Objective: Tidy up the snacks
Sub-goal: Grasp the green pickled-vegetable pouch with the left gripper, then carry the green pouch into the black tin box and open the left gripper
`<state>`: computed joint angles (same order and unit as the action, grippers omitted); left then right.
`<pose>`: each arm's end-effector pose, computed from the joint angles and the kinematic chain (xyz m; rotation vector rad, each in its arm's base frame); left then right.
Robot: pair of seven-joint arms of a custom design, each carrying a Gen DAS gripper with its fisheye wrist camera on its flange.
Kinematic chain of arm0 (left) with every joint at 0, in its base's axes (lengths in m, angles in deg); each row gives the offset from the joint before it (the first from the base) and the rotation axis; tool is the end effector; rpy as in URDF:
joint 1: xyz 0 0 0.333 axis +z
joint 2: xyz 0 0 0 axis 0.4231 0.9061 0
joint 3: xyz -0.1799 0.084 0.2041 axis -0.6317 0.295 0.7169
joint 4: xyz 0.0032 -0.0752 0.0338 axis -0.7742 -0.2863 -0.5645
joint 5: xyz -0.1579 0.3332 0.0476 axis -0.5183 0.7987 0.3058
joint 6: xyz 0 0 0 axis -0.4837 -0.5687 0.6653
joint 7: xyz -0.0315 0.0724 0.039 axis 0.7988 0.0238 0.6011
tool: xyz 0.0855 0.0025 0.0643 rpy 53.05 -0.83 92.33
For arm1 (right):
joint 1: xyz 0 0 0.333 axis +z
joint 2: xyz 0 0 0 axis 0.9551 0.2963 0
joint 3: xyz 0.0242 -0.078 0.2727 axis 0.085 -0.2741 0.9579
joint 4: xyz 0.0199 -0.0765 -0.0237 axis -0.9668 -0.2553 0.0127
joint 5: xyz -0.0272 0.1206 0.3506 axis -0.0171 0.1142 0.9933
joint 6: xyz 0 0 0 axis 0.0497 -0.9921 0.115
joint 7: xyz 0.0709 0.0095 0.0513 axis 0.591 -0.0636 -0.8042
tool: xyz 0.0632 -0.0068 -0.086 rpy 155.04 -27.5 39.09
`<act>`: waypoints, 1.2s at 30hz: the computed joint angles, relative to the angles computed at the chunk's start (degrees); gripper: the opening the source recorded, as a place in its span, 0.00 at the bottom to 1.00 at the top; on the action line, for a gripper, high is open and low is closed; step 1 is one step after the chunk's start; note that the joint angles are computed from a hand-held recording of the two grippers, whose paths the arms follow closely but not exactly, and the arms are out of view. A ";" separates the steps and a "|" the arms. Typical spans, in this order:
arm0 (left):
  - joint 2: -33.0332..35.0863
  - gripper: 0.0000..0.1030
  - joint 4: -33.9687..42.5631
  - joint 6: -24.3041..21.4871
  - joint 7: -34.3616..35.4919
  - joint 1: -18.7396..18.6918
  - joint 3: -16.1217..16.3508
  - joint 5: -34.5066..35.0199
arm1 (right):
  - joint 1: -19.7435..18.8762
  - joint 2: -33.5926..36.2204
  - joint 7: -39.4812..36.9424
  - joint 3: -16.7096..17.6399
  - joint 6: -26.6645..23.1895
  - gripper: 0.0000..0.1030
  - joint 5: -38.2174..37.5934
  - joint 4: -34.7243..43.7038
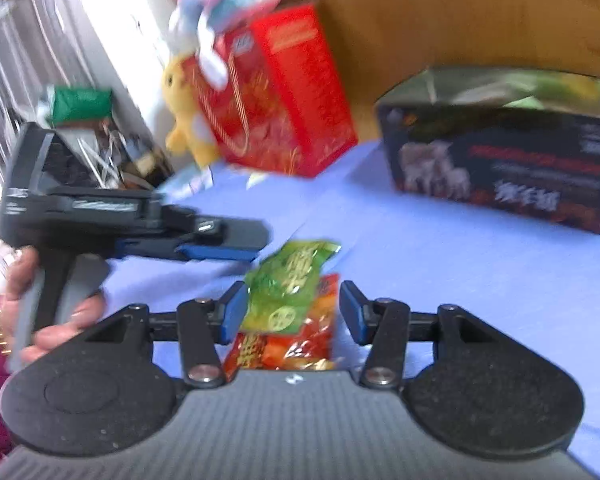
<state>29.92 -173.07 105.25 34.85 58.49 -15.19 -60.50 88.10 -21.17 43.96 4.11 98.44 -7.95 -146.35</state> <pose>0.3930 -0.3516 0.4500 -2.2934 1.4571 -1.3876 0.5081 0.1708 0.4513 -1.9913 0.8148 0.0677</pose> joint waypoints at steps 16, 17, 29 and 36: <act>-12.50 0.23 -15.99 10.57 -0.25 -19.12 10.89 -16.17 | 7.35 -12.39 -5.38 -1.66 -0.52 0.45 0.96 -13.22; -13.37 0.22 -17.01 9.73 0.02 -21.52 12.38 -17.11 | 7.05 -12.54 -5.01 -2.23 -3.06 0.45 -0.11 -13.51; -19.90 0.18 -28.04 24.12 -4.51 -27.31 10.04 -28.69 | 7.31 -15.14 -5.20 -2.32 -6.00 0.48 0.38 -16.76; -14.28 0.17 -25.22 30.11 1.93 -24.51 7.23 -31.62 | 6.38 -16.37 -4.57 -2.97 -8.61 0.24 1.58 -17.96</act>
